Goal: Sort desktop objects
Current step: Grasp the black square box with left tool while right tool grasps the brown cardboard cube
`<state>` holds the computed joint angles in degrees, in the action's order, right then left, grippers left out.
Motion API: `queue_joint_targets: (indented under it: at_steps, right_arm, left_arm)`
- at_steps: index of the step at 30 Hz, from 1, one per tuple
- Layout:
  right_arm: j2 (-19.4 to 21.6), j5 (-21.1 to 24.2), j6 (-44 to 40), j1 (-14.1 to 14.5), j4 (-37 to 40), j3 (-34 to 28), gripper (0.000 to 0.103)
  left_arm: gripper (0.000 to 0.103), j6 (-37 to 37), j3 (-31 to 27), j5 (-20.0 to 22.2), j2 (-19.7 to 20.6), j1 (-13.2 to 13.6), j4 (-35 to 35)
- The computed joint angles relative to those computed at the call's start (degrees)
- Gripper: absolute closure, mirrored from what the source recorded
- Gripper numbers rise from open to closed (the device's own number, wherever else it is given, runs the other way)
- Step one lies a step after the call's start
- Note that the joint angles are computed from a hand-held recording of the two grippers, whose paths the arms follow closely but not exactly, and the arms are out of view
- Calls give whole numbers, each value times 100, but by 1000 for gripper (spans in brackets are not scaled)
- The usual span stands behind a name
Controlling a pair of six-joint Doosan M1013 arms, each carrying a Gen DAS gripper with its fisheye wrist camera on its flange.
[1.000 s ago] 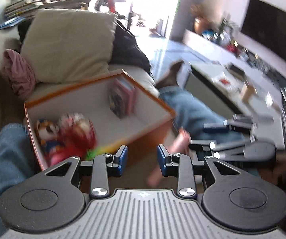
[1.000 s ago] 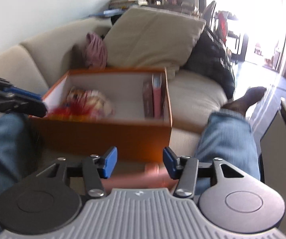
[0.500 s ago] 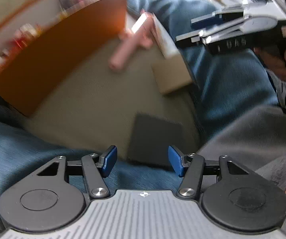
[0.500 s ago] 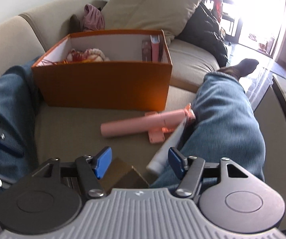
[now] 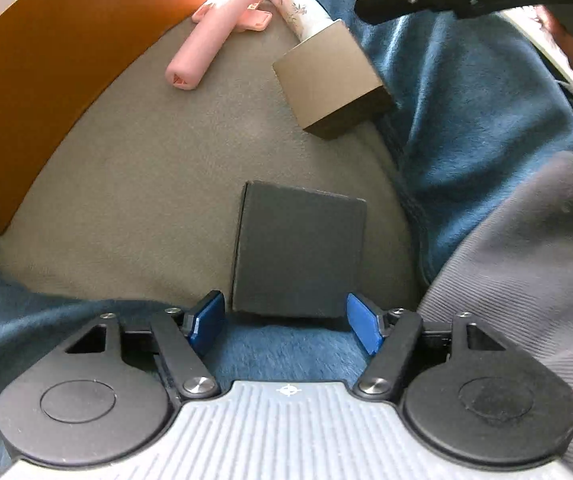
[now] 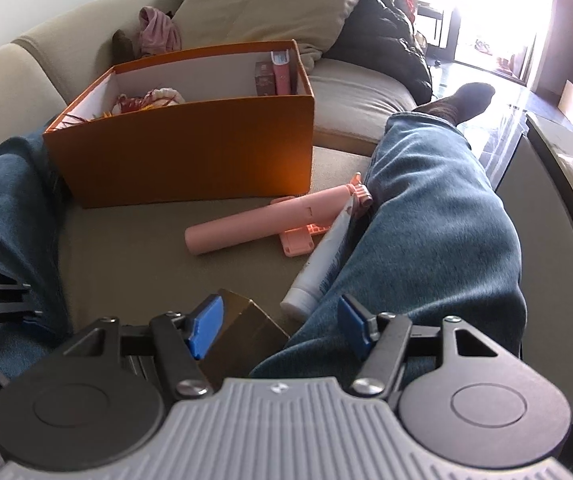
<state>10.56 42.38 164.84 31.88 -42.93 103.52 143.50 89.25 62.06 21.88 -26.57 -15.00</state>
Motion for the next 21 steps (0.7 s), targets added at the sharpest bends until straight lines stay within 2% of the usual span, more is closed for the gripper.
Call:
queue_joint_targets:
  at_steps: [5,7,9,12,16,19,21]
  right_arm:
    - [-16,-42,213,16,-155,54,37]
    - [-13,-55,257,20,-203,68,37]
    - [-17,-80,263,17,-214,81,37]
    - [-6,-89,-28,-10,-86,49,37]
    - [66,-84,-1520,-57,467,-93,37]
    - [113,-164,-2915,-140,1193,-184,37]
    - [170,-115,-3594,-183,1543,-257,37]
  left_arm:
    - [16,-48,-30,114,79,60,-251]
    - [19,-139,8,33,48,104,-387]
    - [27,-229,43,-39,6,142,-480]
    - [33,-404,102,-116,-78,135,-406]
    - [33,-185,352,-459,-291,17,-140]
    - [39,-372,413,-524,-365,23,-98]
    - [56,-367,542,-732,-505,20,-72]
